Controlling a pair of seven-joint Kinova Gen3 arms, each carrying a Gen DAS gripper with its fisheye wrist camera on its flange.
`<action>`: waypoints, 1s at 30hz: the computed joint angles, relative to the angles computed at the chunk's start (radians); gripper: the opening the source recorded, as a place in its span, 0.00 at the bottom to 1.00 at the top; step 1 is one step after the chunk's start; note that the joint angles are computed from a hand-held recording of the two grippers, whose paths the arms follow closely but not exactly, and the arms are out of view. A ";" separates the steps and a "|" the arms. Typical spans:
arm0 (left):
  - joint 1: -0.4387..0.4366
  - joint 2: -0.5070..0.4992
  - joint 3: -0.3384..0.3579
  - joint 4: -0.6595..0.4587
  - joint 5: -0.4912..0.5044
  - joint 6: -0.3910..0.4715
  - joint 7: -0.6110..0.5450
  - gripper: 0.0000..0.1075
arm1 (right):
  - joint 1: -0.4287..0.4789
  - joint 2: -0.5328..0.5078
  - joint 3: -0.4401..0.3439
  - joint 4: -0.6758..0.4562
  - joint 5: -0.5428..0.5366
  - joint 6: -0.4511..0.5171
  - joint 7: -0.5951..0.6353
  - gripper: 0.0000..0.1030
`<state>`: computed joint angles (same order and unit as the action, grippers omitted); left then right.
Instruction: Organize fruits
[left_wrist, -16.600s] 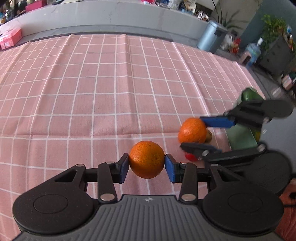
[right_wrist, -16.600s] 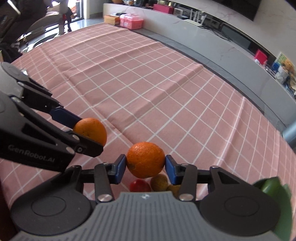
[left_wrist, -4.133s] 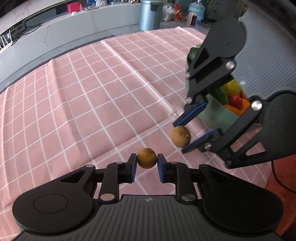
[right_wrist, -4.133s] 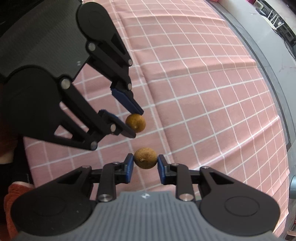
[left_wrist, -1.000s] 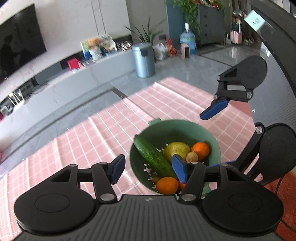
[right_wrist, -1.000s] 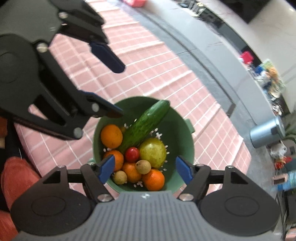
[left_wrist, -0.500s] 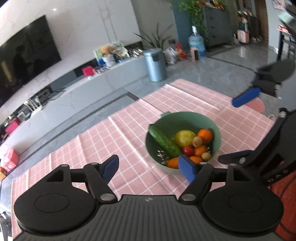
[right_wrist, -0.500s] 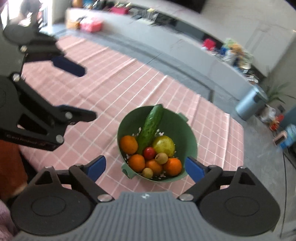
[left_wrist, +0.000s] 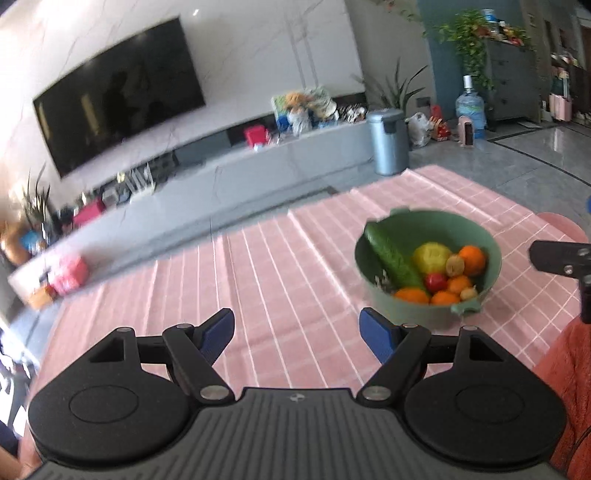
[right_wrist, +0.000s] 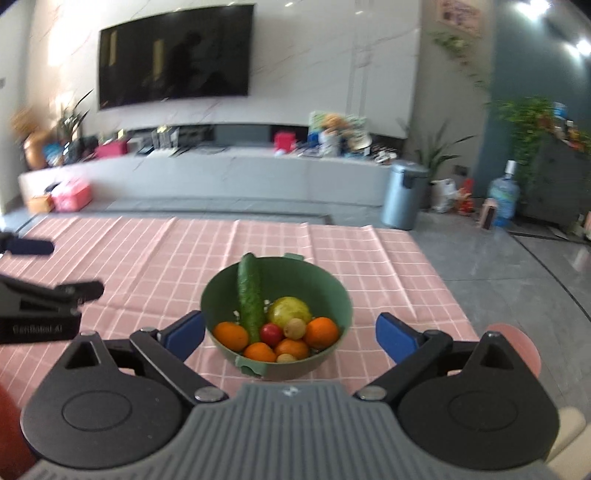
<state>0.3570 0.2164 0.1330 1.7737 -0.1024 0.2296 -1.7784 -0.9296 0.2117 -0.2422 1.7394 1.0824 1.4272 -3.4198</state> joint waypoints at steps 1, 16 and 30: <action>0.001 0.007 -0.001 0.001 0.005 0.007 0.006 0.84 | -0.014 0.014 -0.002 0.008 0.009 0.019 -0.030 0.92; 0.113 0.057 -0.080 -0.001 -0.118 0.077 0.186 0.84 | -0.035 0.075 0.016 0.130 0.041 -0.113 -0.232 0.92; 0.106 0.067 -0.058 -0.006 -0.151 0.121 0.220 0.84 | -0.037 0.076 0.013 0.176 0.068 -0.136 -0.327 0.92</action>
